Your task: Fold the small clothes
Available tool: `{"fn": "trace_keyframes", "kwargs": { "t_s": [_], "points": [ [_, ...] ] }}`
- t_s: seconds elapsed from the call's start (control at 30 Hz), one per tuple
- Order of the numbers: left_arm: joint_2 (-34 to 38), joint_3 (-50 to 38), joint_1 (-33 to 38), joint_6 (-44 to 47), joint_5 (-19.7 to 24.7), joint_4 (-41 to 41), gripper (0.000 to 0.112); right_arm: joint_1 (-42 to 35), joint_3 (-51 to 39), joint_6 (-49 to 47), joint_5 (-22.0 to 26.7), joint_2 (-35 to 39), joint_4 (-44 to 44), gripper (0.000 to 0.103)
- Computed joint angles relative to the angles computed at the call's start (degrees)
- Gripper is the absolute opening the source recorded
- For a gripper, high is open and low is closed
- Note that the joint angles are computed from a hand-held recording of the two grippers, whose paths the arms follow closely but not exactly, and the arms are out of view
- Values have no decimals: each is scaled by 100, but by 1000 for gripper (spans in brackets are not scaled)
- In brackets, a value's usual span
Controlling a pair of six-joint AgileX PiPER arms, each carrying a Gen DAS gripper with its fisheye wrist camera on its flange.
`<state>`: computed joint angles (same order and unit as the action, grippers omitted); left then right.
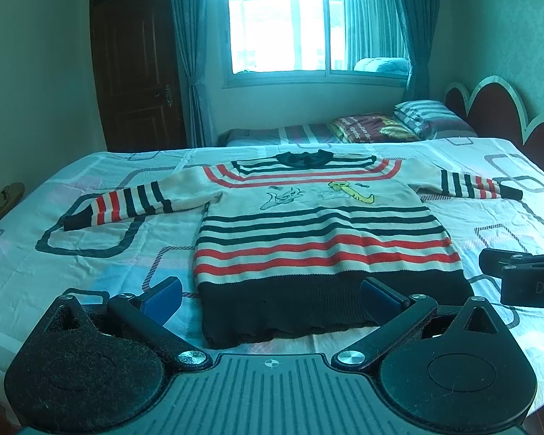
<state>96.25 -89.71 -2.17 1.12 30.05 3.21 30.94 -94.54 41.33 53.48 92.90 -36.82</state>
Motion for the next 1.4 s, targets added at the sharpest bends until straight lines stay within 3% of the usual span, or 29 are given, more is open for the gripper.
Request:
{"fn": "trace_keyframes", "kwargs": {
  "t_s": [1.4],
  "points": [
    [47, -90, -53, -242, 28, 239, 103, 11, -103, -108, 9, 68, 33, 102]
  ]
}}
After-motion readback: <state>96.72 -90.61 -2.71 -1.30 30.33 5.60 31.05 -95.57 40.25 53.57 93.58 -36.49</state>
